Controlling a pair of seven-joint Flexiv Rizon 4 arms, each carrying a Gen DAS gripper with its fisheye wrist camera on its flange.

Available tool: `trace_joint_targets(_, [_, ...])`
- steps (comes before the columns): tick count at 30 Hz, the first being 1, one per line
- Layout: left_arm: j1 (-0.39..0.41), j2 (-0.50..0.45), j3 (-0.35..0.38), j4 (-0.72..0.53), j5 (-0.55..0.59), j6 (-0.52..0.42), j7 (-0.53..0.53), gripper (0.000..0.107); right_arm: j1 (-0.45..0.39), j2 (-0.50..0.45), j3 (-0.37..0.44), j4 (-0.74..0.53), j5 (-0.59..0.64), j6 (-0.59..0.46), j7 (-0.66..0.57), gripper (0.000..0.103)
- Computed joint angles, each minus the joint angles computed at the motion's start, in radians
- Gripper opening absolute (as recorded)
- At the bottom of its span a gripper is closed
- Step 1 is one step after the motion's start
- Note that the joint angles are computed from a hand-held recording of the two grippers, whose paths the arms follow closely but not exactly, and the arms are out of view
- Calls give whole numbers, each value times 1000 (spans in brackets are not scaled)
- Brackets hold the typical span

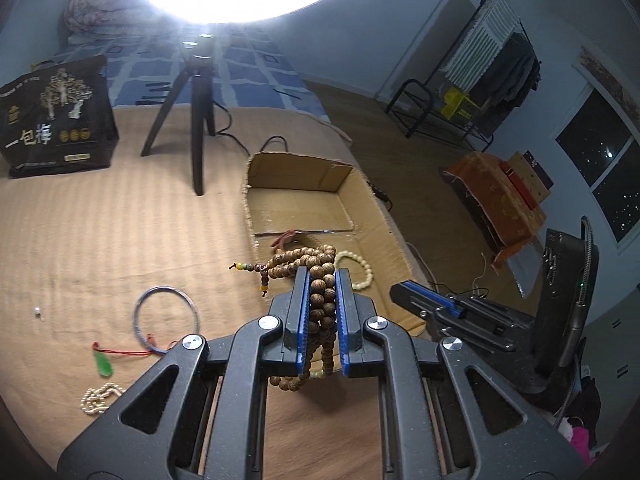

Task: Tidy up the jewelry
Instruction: 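Lift and carry the necklace with the left tool while the right tool carries the pearl to the box, then open the left tool dropping the necklace while the right tool releases the pearl into the box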

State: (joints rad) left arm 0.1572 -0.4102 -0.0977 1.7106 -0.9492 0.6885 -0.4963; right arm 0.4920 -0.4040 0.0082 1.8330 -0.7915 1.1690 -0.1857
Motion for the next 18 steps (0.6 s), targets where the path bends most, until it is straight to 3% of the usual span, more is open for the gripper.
trace_joint_targets(18, [-32, -53, -20, -1, 56, 68, -17, 10, -18, -28, 17, -5, 67, -18, -55, 7])
